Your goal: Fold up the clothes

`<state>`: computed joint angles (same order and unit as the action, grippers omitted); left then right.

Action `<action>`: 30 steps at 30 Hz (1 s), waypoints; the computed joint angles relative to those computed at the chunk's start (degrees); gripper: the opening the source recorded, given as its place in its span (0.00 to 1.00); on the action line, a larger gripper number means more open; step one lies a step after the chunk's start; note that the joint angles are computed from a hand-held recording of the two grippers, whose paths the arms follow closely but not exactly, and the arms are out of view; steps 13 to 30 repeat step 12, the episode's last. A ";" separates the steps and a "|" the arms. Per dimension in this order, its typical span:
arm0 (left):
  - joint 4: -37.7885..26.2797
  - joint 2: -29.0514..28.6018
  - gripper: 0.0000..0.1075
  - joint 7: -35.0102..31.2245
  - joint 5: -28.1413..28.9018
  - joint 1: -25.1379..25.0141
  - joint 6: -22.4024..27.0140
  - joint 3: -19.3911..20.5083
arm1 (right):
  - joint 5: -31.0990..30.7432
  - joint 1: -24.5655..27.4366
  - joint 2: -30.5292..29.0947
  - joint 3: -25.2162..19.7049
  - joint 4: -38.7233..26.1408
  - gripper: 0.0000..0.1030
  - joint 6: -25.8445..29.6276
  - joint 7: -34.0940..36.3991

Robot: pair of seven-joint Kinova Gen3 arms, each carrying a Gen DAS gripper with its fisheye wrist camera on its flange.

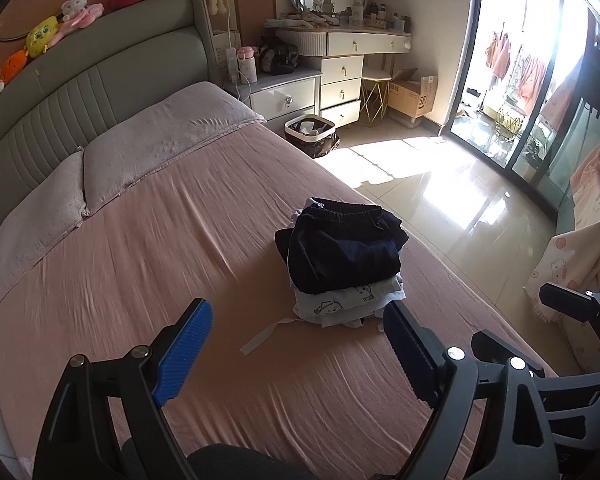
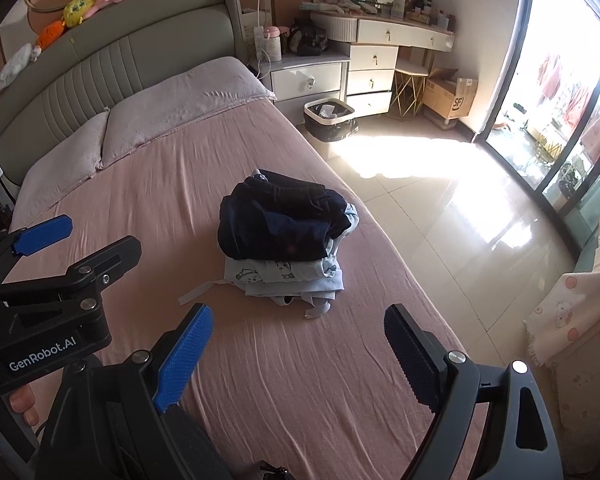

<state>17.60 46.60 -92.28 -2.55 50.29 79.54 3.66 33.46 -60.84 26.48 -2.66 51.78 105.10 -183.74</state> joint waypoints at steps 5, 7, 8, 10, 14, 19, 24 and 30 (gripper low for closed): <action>-3.69 1.49 0.82 0.23 -0.13 0.47 2.69 -0.41 | 0.35 -0.22 0.02 0.13 -0.52 0.85 0.64 0.35; -3.98 1.59 0.82 0.04 -0.66 1.10 2.98 -1.08 | -0.09 0.01 -0.25 -0.03 -0.04 0.85 0.27 0.22; -3.24 1.25 0.82 -0.02 -0.95 1.41 2.51 -1.37 | -0.37 0.12 -0.39 -0.13 0.22 0.85 0.15 0.03; -0.14 -0.15 0.82 -0.15 -0.69 1.34 0.52 -0.98 | -0.79 0.19 -0.64 -0.35 0.82 0.85 -0.22 -0.53; 2.97 -1.63 0.82 0.17 -0.23 1.15 -1.64 -0.28 | -0.99 0.21 -1.16 -0.65 1.70 0.85 -1.12 -1.18; 2.97 -1.63 0.82 0.17 -0.23 1.15 -1.64 -0.28 | -0.99 0.21 -1.16 -0.65 1.70 0.85 -1.12 -1.18; 2.97 -1.63 0.82 0.17 -0.23 1.15 -1.64 -0.28 | -0.99 0.21 -1.16 -0.65 1.70 0.85 -1.12 -1.18; 2.97 -1.63 0.82 0.17 -0.23 1.15 -1.64 -0.28 | -0.99 0.21 -1.16 -0.65 1.70 0.85 -1.12 -1.18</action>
